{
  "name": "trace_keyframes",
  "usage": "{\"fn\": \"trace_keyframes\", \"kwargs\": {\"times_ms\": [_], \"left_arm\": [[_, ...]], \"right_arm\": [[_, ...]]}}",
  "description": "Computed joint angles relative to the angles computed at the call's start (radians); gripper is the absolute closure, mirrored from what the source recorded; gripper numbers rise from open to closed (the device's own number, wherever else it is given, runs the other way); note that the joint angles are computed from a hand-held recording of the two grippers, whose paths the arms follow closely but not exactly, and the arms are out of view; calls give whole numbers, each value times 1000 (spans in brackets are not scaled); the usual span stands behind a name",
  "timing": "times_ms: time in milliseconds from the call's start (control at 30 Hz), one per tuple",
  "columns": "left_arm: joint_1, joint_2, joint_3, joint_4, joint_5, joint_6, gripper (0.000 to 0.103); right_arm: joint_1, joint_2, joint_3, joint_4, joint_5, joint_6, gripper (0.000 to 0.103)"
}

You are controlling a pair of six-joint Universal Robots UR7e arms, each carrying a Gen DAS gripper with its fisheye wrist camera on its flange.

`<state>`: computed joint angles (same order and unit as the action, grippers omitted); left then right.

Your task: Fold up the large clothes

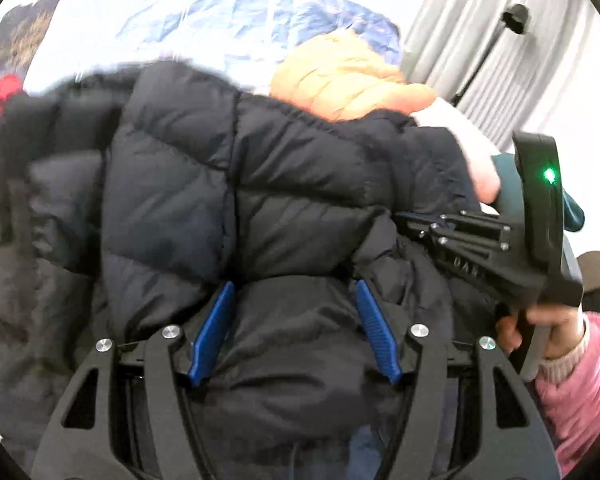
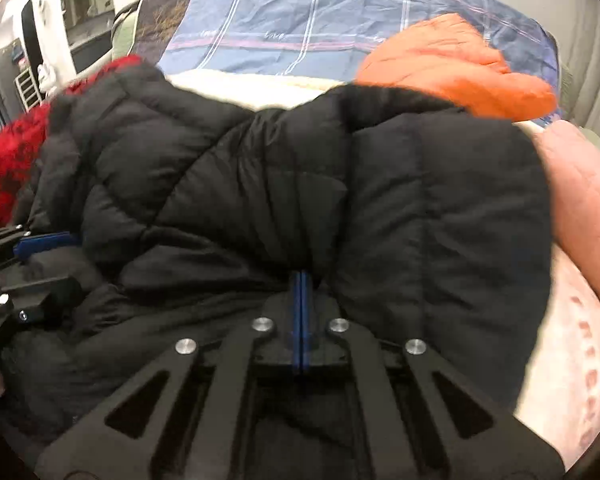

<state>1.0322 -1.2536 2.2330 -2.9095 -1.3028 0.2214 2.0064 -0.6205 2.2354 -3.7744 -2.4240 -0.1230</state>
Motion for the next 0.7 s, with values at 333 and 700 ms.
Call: {"fn": "trace_keyframes", "kwargs": {"times_ms": [333,700], "left_arm": [[12,88,-6,-96,71,30,36],[-19,1,-55,-218,30,1,37]], "right_arm": [[39,65,6,32,84,3,67],[121,-33,4,-140,125,-12,49]]}}
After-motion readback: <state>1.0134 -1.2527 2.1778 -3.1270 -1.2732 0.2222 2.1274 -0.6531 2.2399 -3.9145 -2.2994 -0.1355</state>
